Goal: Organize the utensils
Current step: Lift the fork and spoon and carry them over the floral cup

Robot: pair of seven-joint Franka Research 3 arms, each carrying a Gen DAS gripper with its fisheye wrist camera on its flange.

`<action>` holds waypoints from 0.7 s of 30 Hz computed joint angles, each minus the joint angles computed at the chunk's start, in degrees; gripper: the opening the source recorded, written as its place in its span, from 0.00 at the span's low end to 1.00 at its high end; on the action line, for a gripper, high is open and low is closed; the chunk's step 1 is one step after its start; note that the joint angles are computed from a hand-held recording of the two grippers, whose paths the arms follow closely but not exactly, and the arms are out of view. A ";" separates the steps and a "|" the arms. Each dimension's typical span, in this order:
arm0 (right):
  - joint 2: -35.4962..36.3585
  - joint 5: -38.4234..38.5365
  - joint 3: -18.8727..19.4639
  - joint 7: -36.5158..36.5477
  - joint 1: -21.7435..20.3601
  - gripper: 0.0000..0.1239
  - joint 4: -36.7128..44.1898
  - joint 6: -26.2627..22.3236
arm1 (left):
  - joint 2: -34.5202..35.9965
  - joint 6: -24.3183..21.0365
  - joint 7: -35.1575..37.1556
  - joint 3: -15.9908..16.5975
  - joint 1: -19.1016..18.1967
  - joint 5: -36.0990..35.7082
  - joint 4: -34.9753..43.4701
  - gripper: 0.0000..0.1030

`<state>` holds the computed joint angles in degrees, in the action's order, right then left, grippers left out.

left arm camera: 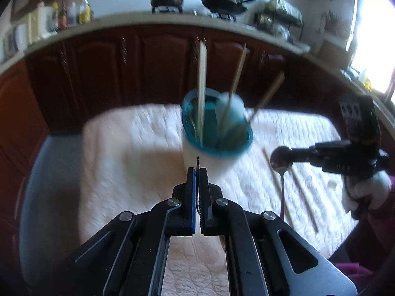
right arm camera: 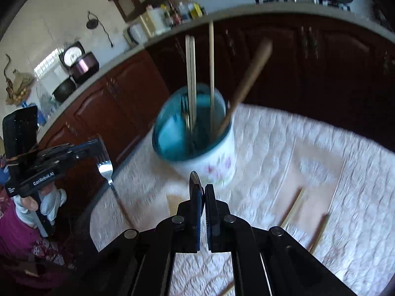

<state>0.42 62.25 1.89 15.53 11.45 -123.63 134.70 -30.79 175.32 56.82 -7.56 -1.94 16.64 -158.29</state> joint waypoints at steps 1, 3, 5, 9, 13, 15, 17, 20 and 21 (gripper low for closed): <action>-0.12 0.82 -0.02 -0.24 -0.04 0.02 0.30 0.30 | -1.04 -0.95 -1.07 -1.48 2.03 0.53 0.84 0.01; -0.43 2.33 -0.05 -0.22 -0.06 0.02 1.38 0.23 | -1.58 -1.03 -2.36 -2.36 3.77 1.26 1.94 0.01; -0.80 3.65 0.03 0.09 0.12 0.02 2.63 0.72 | -2.08 -1.09 -2.73 -1.80 4.18 1.58 3.34 0.01; -1.34 5.57 0.70 0.23 1.32 0.02 5.02 4.88 | -2.81 -1.60 -1.03 1.01 2.43 1.04 5.57 0.01; -0.41 7.20 1.50 -0.01 2.60 0.02 7.86 10.24 | -2.74 -4.16 0.86 2.95 1.34 -0.14 8.85 0.01; 0.35 6.92 2.26 -0.39 3.56 0.02 9.08 13.91 | -2.23 -5.06 -0.15 1.02 3.70 0.61 10.41 0.01; 1.68 6.05 3.11 -0.26 4.58 0.02 10.46 17.79 | -0.98 -5.30 -2.49 -2.38 7.90 3.16 12.41 0.01; 3.47 4.88 4.20 0.20 5.66 0.02 11.83 21.81 | 0.87 -5.20 -6.81 -6.42 13.09 7.59 14.71 0.01; 4.23 4.25 4.74 0.04 6.22 0.02 12.00 24.06 | 1.60 -5.10 -8.81 -8.33 15.36 9.79 15.45 0.01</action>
